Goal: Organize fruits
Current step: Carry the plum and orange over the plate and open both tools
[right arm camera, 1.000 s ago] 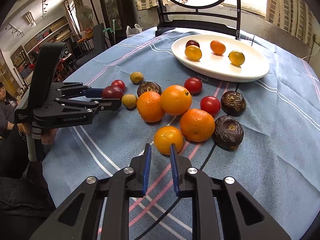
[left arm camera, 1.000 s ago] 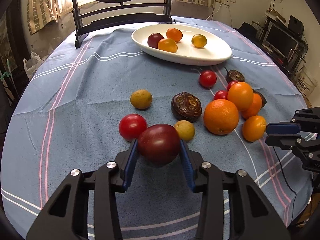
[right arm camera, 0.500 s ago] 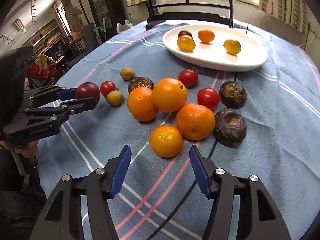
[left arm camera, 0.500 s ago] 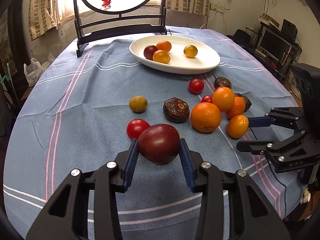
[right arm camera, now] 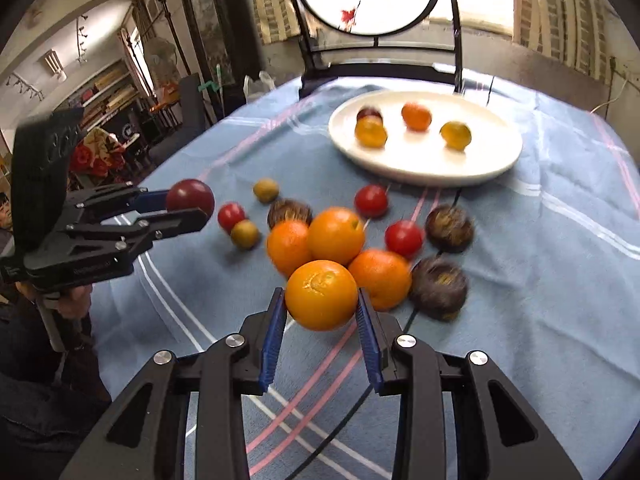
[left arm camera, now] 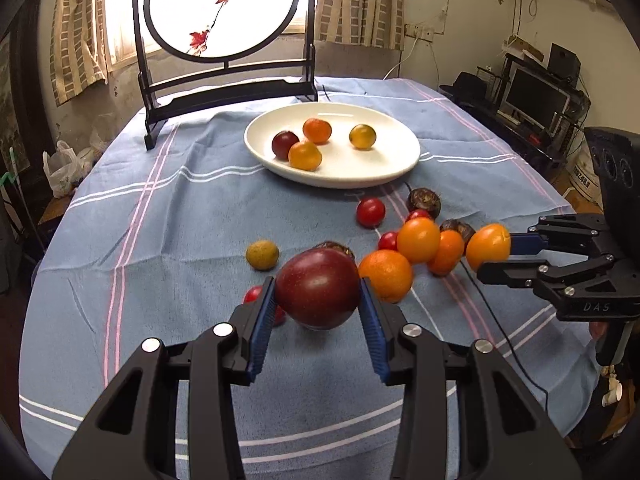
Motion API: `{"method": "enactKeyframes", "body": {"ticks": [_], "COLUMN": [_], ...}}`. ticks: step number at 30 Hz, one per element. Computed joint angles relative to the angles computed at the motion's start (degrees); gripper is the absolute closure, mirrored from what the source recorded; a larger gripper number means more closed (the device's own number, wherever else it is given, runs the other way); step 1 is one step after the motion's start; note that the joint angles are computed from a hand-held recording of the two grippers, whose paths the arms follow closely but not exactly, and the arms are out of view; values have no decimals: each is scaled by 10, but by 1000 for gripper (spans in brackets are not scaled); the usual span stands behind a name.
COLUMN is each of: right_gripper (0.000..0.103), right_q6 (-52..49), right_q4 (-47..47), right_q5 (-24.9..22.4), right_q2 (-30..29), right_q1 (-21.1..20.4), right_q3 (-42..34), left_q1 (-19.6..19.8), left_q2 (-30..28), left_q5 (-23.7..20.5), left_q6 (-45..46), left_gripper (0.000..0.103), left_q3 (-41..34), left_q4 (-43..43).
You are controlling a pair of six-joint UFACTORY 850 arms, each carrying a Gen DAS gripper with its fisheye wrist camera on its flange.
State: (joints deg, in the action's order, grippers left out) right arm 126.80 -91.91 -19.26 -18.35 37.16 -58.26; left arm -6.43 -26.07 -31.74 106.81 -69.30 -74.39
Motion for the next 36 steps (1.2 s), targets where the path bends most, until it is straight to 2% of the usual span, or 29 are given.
{"method": "enactKeyframes", "body": {"ticks": [5, 11, 17, 23, 25, 26, 27, 28, 29, 30, 31, 34, 36], "right_gripper": [68, 68, 68, 68, 66, 63, 51, 48, 42, 38, 37, 37, 37], "right_q6": [-1, -56, -210, -403, -400, -403, -381, -346, -318, -309, -310, -281, -281], "right_q4": [-23, 0, 126, 297, 295, 300, 283, 247, 211, 194, 193, 178, 169], "right_q5": [-30, -13, 3, 5, -8, 1, 4, 1, 1, -3, -12, -3, -12], "right_q2": [27, 1, -62, -146, -162, -164, -162, -157, -150, -145, -141, -113, -90], "right_q1": [-22, -87, -148, -183, -185, -189, -189, -186, -183, -180, -176, -167, -150], "right_q3": [3, -44, -127, -232, -251, -254, -252, -246, -238, -233, -230, -198, -173], "left_q1": [-33, -86, -132, -146, -146, -146, -145, -141, -138, -135, -134, -124, -115], "left_q2": [-6, -66, -146, -208, -216, -217, -215, -211, -205, -201, -196, -178, -157], "left_q5": [5, 31, 78, 75, 78, 85, 93, 98, 101, 104, 109, 100, 99], "left_q6": [-5, -113, -275, -412, -417, -412, -395, -367, -335, -313, -302, -290, -250], "left_gripper": [63, 63, 63, 61, 61, 59, 49, 40, 37, 29, 26, 26, 26], "left_q3": [-41, -146, -249, -329, -336, -335, -330, -324, -315, -310, -306, -290, -264], "left_q4": [-13, 45, 206, 332, 336, 332, 314, 282, 246, 219, 203, 174, 133]}}
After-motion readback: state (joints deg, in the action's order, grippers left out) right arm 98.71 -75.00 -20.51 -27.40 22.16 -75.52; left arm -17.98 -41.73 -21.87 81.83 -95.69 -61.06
